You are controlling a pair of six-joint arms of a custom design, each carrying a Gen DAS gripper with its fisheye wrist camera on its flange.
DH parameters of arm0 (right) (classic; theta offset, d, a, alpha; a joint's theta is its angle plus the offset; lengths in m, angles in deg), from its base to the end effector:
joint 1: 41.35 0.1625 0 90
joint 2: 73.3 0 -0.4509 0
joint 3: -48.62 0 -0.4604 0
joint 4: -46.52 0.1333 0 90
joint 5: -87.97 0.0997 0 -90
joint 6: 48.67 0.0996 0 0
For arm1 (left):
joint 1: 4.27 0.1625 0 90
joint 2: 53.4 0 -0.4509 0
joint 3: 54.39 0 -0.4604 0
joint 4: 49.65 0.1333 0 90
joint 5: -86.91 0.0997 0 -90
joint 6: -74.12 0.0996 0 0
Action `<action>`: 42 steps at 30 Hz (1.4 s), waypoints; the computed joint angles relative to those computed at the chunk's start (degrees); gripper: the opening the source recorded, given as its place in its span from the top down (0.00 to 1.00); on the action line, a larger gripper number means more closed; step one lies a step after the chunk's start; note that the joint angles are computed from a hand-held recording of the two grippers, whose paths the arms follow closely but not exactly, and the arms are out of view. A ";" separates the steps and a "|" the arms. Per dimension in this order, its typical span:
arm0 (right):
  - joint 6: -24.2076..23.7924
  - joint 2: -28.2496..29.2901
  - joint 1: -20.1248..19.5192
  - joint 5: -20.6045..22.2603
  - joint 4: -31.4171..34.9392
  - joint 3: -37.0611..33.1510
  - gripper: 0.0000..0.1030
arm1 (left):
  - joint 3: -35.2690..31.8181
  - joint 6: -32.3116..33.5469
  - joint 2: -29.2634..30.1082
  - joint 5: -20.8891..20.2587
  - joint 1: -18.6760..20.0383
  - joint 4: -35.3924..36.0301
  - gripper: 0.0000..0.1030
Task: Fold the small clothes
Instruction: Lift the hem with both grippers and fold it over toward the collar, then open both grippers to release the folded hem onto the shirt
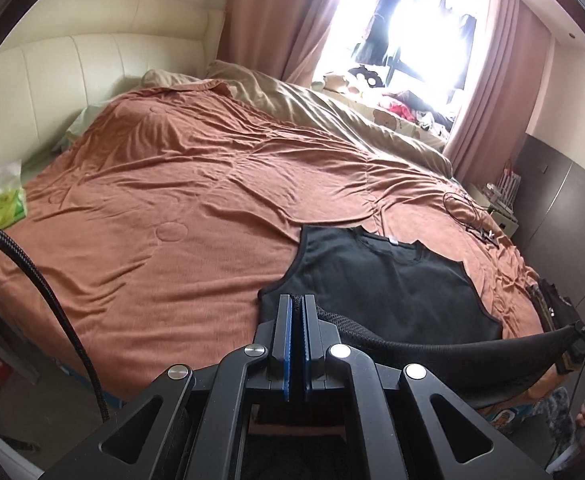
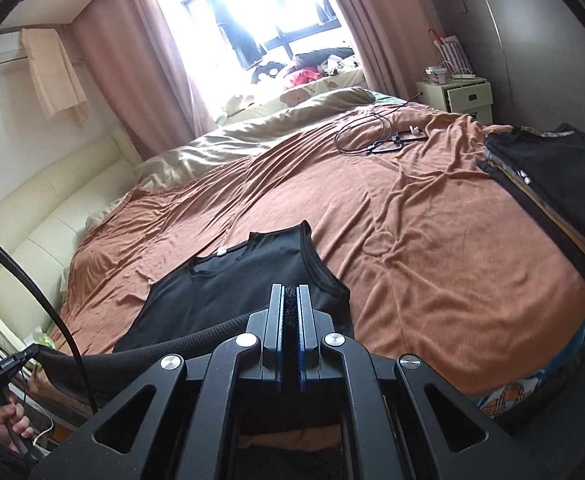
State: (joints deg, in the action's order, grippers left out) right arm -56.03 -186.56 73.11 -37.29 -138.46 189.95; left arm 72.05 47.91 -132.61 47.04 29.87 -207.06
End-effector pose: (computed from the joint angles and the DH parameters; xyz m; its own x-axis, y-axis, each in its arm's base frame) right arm 0.2106 -0.2800 0.4199 -0.9344 0.0984 0.3424 -0.2844 0.3726 -0.8833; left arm -0.3066 -0.4613 0.2419 -0.8625 0.1101 -0.4940 0.4413 0.6413 -0.6277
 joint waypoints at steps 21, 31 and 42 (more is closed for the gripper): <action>-5.52 20.48 -8.60 2.52 5.11 -19.69 0.98 | -22.02 11.33 19.35 -2.93 11.65 4.23 0.96; -5.88 30.69 -11.78 -0.32 9.11 -28.83 0.98 | -31.48 9.43 27.26 -7.48 18.47 11.22 0.96; -0.42 39.44 -10.96 -11.10 15.57 -37.16 0.85 | -37.66 11.03 31.62 -9.69 21.48 17.61 0.81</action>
State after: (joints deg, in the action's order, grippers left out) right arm -56.45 -147.12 62.15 -48.39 -122.89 152.79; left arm 34.39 58.94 -101.00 37.35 51.35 -189.45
